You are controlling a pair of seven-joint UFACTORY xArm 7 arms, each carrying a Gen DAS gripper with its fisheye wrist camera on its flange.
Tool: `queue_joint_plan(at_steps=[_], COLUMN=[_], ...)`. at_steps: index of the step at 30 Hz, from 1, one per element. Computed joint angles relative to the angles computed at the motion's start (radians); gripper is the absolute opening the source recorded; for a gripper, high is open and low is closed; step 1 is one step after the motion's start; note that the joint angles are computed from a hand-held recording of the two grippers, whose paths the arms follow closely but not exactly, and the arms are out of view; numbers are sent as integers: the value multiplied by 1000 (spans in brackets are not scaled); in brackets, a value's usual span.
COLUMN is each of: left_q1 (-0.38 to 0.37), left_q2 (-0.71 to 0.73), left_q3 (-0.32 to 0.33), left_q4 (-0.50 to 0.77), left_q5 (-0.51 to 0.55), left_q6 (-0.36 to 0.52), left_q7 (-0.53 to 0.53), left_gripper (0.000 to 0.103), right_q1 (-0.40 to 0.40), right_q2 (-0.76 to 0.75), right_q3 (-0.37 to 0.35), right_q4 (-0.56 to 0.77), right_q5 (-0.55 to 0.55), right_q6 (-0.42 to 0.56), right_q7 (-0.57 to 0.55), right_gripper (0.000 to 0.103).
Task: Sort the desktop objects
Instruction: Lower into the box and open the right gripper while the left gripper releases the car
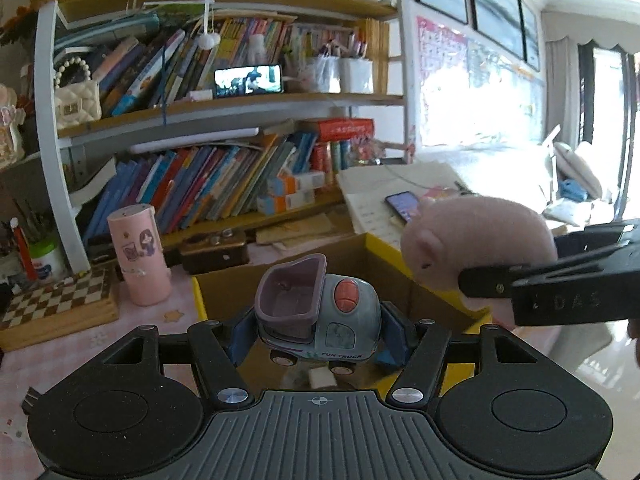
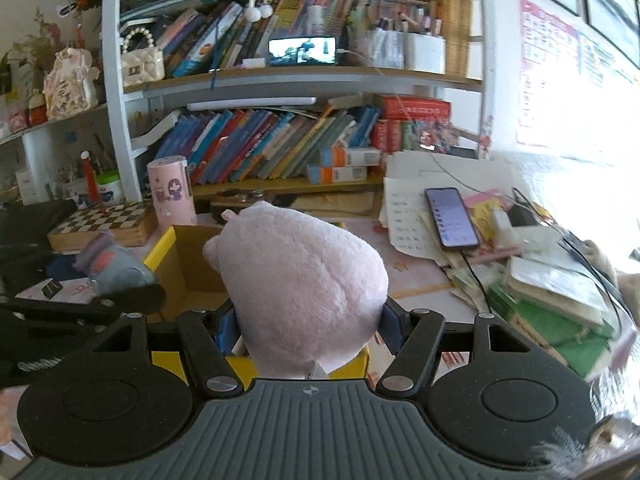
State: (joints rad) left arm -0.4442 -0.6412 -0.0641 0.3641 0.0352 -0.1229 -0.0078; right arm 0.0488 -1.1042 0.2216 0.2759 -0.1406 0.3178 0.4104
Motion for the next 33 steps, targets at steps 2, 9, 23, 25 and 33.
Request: queue_joint_plan(at_steps=[2,9,23,25,33], left_q1=[46,178,157,164,212], left_q2=[42,177,252,251,179], left_q3=[-46,-171,-161,-170,-205], left_q4=[21,110,170,169,102], left_q5=[0,16,51,55,86], left_q6=[-5,63,159,159,67], left_q7=[-14,-75,-140,-154,-197], left_gripper=[64,64,64,65,68], right_q1=[1,63,242,243,203], right_q2=[70,342,719,756,852], right_q3=[-30,-137,-278,-275,-225], right_q4=[16,124,390,424,519], right_q5=[-12,12,239,278,365], right_q6=[-53,-163,-38,-10,71], right_q7=[-42,-211,-593,-638,-726], right_gripper=[64,64,64,64,65])
